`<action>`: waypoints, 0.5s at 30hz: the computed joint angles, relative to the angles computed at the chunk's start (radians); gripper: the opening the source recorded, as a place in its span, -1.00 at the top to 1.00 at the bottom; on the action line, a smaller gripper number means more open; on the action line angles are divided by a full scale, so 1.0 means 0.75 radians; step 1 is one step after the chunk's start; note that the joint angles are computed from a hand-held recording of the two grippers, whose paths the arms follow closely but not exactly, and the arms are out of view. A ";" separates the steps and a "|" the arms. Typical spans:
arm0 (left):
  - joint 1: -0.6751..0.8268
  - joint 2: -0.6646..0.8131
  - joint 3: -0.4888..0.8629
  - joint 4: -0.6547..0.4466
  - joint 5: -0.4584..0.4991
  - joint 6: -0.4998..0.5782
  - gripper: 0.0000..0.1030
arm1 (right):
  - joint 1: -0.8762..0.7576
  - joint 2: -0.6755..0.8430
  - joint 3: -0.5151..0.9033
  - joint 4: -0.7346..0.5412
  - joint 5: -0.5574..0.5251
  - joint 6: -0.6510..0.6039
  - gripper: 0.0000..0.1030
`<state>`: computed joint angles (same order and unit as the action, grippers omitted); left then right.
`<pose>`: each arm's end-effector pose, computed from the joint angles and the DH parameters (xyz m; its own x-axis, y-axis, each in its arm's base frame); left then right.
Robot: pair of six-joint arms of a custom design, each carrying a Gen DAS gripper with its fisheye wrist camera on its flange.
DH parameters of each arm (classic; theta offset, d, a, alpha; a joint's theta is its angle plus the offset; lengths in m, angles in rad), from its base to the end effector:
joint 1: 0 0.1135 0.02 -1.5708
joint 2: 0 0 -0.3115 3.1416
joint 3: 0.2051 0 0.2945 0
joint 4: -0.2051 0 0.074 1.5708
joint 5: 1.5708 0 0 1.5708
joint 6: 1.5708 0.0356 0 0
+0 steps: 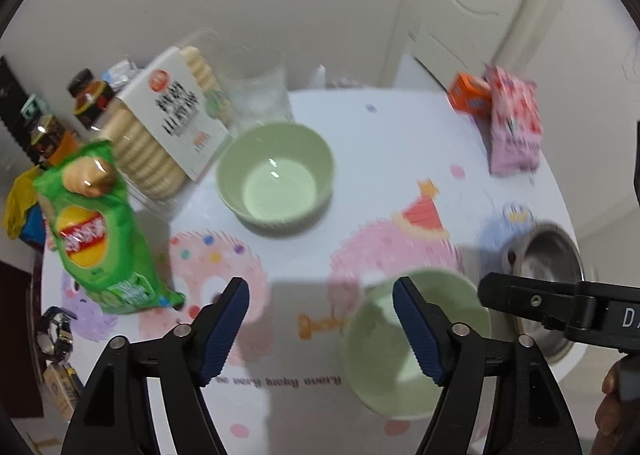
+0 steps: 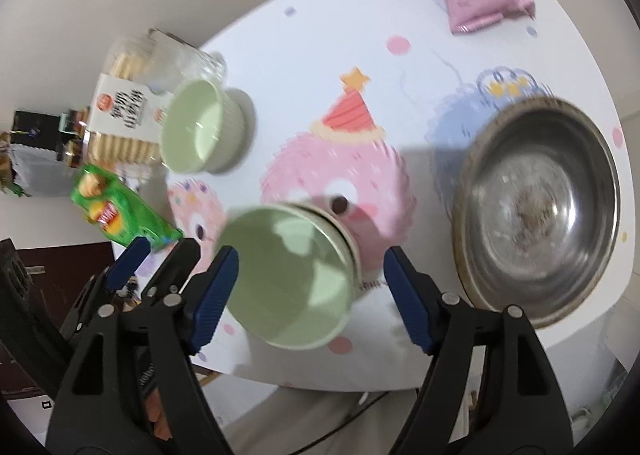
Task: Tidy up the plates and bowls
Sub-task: 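Lower the pale green bowl onto the cream bowl and open both tools, then move both tools to the small ribbed green bowl by the biscuit box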
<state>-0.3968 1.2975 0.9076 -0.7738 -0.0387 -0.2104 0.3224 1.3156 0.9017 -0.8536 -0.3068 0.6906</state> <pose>0.2484 -0.1026 0.2587 -0.9059 0.1534 -0.3946 0.1870 0.9812 -0.0480 0.2448 0.0931 0.2509 -0.9447 0.3247 -0.0466 0.2778 0.8676 0.4124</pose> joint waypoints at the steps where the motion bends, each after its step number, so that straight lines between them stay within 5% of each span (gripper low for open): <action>1: 0.014 0.010 0.013 0.000 -0.023 0.003 -0.54 | 0.005 0.019 0.025 0.011 0.006 -0.001 -0.47; 15: 0.257 0.251 0.130 0.068 -0.087 -0.015 -0.57 | 0.035 0.416 0.414 0.051 -0.019 -0.069 -0.49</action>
<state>-0.2044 1.4859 1.0048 -0.7224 -0.1040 -0.2216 0.3489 1.6276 1.2123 -0.8152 -0.3211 0.6389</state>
